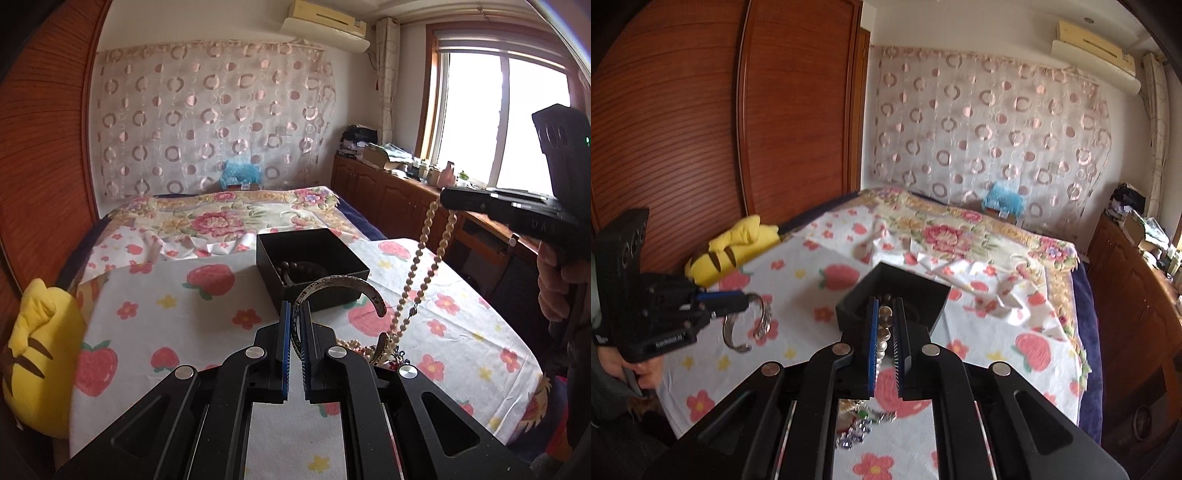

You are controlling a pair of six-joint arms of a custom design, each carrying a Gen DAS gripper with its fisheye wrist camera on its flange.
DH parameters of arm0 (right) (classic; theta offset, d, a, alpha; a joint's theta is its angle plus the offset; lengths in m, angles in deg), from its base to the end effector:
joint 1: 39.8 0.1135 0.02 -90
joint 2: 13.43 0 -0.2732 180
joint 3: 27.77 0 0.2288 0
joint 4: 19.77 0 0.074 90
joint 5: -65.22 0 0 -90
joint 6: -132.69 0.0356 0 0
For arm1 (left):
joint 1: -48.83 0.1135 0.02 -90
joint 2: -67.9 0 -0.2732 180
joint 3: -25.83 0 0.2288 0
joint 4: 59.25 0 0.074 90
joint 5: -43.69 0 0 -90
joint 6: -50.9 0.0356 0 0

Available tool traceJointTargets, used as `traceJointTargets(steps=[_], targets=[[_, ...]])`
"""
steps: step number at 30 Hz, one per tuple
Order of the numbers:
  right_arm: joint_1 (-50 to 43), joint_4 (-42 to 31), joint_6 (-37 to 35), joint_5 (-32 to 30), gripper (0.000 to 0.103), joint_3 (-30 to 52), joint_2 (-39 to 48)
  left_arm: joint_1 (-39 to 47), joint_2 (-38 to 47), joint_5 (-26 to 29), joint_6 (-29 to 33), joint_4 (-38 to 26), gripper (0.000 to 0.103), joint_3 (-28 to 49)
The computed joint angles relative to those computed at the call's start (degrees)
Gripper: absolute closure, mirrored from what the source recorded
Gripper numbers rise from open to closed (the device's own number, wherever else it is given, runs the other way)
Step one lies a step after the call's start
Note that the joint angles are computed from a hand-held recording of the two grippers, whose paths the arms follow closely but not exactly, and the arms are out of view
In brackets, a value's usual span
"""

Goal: Organize jewelry
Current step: 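Lower the pearls from the right tool into the box while the left drops the bangle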

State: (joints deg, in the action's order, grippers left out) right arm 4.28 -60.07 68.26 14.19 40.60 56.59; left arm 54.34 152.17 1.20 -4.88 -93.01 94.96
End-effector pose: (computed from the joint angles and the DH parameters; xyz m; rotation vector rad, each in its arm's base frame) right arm 0.1815 0.1446 0.2957 -0.0108 2.1182 -0.0751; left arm 0.2793 0.0006 0.2517 0.8718 1.9838 -0.6126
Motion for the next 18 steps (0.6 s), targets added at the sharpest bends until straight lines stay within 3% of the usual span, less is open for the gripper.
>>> traceJointTargets(steps=[18], targets=[[-11.1,3.0,-11.5,-6.5,0.094,8.2,0.5,-8.0,8.5,-4.9,-5.9,3.9,0.099,8.3]])
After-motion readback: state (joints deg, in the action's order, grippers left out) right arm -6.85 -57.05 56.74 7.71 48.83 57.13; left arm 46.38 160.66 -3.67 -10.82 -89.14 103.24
